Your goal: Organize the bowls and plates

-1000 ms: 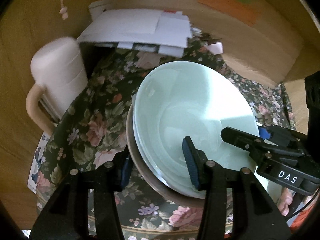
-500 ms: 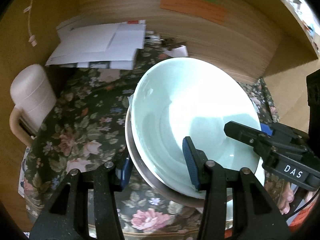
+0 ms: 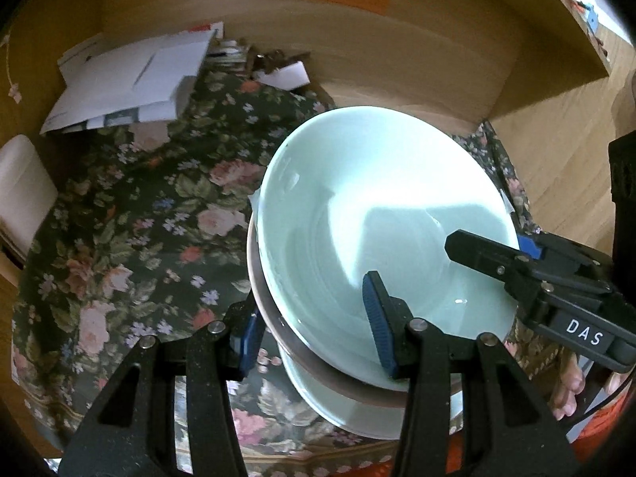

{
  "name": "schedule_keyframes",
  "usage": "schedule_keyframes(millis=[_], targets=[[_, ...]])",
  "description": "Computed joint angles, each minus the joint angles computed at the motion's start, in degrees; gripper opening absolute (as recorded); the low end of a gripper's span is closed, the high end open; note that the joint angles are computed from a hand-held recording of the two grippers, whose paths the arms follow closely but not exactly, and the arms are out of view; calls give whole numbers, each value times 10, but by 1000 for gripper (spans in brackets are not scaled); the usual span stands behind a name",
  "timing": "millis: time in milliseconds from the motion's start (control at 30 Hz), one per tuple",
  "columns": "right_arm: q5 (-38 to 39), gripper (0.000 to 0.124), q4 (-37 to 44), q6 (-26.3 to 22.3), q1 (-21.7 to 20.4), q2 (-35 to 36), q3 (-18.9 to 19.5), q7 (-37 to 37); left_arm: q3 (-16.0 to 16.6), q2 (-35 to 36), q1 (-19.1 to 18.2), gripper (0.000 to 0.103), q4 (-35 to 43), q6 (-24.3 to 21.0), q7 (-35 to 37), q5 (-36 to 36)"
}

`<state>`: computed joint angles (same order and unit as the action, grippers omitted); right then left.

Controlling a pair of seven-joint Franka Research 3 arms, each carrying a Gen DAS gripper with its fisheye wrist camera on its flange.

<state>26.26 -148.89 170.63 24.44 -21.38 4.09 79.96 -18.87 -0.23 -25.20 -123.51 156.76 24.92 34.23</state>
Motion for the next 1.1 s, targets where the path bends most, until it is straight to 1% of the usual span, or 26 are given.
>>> schedule_keyframes(millis=[167,400,533,600,667,767,833,900,967,1033,1100], targets=[[22,37,-11,-6,12,-6,-19,-15,-3,11,-7,47,9,-12,12,-10],[40,37,-18,-20,11,-9,-25,-26,-3,26,-15,47,23,-26,31,-25],[35,37,-19,-31,-3,-6,-18,-19,-3,37,-19,47,30,-29,57,-48],[45,36,-18,-32,2,-4,-25,-28,-1,39,-21,47,31,-25,53,-43],[50,36,-18,-33,2,-4,-25,-31,1,41,-17,47,30,-15,66,-64],[68,38,-17,-30,14,-4,-36,-49,3,42,-17,47,28,-6,68,-65],[73,39,-22,-11,14,-5,-32,-57,4,43,-17,47,28,-2,68,-66],[50,40,-28,6,-7,-9,-8,-38,7,44,-20,47,30,-4,51,-42],[30,42,-34,18,-19,-15,6,-24,10,43,-28,48,38,-25,14,12],[-1,46,-41,29,-43,-25,28,2,10,39,-30,50,40,-34,-8,45],[-14,46,-49,38,-42,-37,24,12,10,30,-30,51,39,-40,-34,74]])
